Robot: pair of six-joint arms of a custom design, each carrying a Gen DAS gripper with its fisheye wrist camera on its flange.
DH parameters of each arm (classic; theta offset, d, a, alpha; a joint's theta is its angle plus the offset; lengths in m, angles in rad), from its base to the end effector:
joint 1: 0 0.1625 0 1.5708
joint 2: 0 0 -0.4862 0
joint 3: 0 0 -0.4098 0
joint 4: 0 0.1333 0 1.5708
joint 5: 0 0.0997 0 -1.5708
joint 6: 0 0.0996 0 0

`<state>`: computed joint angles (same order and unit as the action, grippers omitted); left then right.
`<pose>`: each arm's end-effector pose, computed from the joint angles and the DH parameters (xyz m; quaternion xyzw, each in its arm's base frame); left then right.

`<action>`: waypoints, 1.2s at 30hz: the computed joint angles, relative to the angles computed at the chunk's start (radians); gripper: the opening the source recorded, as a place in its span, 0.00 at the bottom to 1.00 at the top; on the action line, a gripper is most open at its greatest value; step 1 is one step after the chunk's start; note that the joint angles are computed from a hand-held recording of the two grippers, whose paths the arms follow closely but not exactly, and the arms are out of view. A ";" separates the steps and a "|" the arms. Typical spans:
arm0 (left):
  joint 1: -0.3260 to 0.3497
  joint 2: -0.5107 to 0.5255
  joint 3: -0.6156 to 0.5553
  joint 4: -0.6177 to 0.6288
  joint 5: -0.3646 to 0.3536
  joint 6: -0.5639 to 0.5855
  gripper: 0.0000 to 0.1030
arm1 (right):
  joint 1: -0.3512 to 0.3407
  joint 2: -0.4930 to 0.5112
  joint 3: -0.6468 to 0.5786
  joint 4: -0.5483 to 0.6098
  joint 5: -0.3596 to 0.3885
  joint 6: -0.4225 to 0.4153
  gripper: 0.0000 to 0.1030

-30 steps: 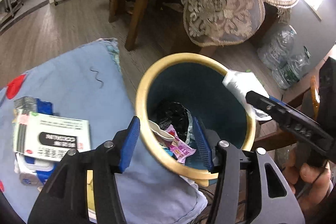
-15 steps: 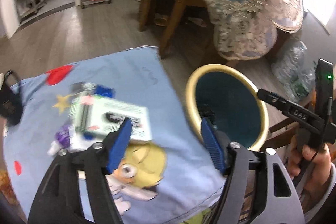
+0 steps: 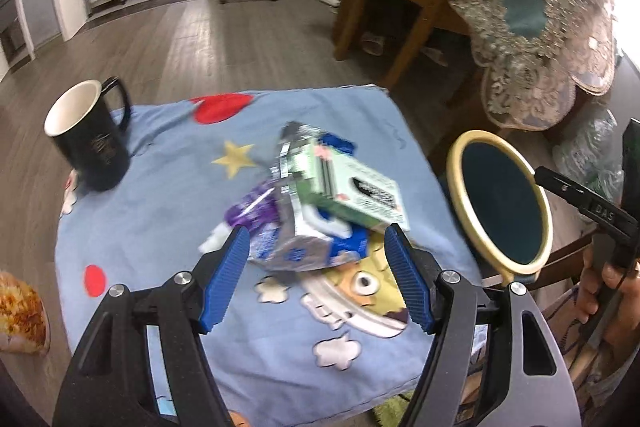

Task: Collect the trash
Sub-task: 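Move both open grippers back over the remaining trash, then grasp the blue-silver wipes packet with the left gripper while the right grasps the green medicine box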

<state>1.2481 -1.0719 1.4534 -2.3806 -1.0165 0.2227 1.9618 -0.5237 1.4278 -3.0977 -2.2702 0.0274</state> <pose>-0.0582 -0.7596 0.4012 0.1971 0.9208 -0.2175 0.2568 0.3688 -0.7132 0.0798 0.0584 -0.8985 0.3493 0.2592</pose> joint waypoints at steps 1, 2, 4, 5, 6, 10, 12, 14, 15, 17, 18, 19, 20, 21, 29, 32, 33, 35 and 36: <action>0.005 -0.001 -0.003 0.003 0.003 -0.003 0.67 | 0.002 0.006 -0.009 0.011 0.004 -0.006 0.85; 0.011 -0.001 -0.007 0.008 0.002 -0.006 0.67 | 0.003 0.011 -0.016 0.021 0.005 -0.010 0.85; 0.025 0.001 -0.019 0.020 -0.003 -0.020 0.67 | 0.006 0.024 -0.034 0.045 0.010 -0.016 0.85; 0.031 0.003 -0.024 0.022 -0.003 -0.024 0.67 | 0.009 0.030 -0.043 0.056 0.012 -0.018 0.85; 0.037 0.006 -0.028 0.026 -0.006 -0.027 0.67 | 0.010 0.036 -0.053 0.068 0.016 -0.023 0.85; 0.059 0.019 -0.039 0.056 -0.032 -0.039 0.65 | 0.019 0.068 -0.097 0.125 0.021 -0.074 0.85; 0.066 0.025 -0.042 0.062 -0.037 -0.041 0.62 | 0.028 0.093 -0.128 0.161 0.015 -0.122 0.85; 0.072 0.030 -0.045 0.063 -0.043 -0.040 0.59 | 0.036 0.124 -0.165 0.191 0.001 -0.188 0.82; 0.076 0.032 -0.046 0.060 -0.046 -0.042 0.59 | 0.039 0.142 -0.184 0.205 -0.006 -0.224 0.78; 0.082 0.032 -0.044 0.055 -0.049 -0.049 0.58 | 0.046 0.185 -0.233 0.246 -0.035 -0.302 0.72; 0.086 0.033 -0.043 0.055 -0.051 -0.055 0.58 | 0.050 0.204 -0.252 0.259 -0.051 -0.334 0.68; 0.088 0.033 -0.044 0.056 -0.053 -0.061 0.58 | 0.056 0.231 -0.281 0.267 -0.074 -0.386 0.67; 0.091 0.033 -0.044 0.056 -0.055 -0.066 0.58 | 0.060 0.248 -0.298 0.266 -0.086 -0.421 0.66; 0.095 0.034 -0.046 0.059 -0.060 -0.072 0.58 | 0.064 0.268 -0.321 0.267 -0.099 -0.466 0.66; 0.112 0.038 -0.061 0.083 -0.100 -0.089 0.58 | 0.084 0.431 -0.516 0.262 -0.263 -0.865 0.66; 0.115 0.042 -0.065 0.085 -0.105 -0.090 0.58 | 0.083 0.465 -0.543 0.248 -0.298 -0.945 0.66; 0.116 0.044 -0.066 0.086 -0.107 -0.092 0.58 | 0.082 0.474 -0.548 0.232 -0.304 -0.971 0.65; 0.116 0.047 -0.068 0.088 -0.110 -0.094 0.58 | 0.080 0.486 -0.556 0.222 -0.309 -1.005 0.51; 0.116 0.049 -0.068 0.088 -0.110 -0.093 0.58 | 0.079 0.488 -0.556 0.219 -0.315 -1.010 0.37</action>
<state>1.3637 -1.0228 1.3851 -2.2922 -1.1261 0.1292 2.0404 -0.0355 0.8717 -2.8784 -2.5849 -0.9824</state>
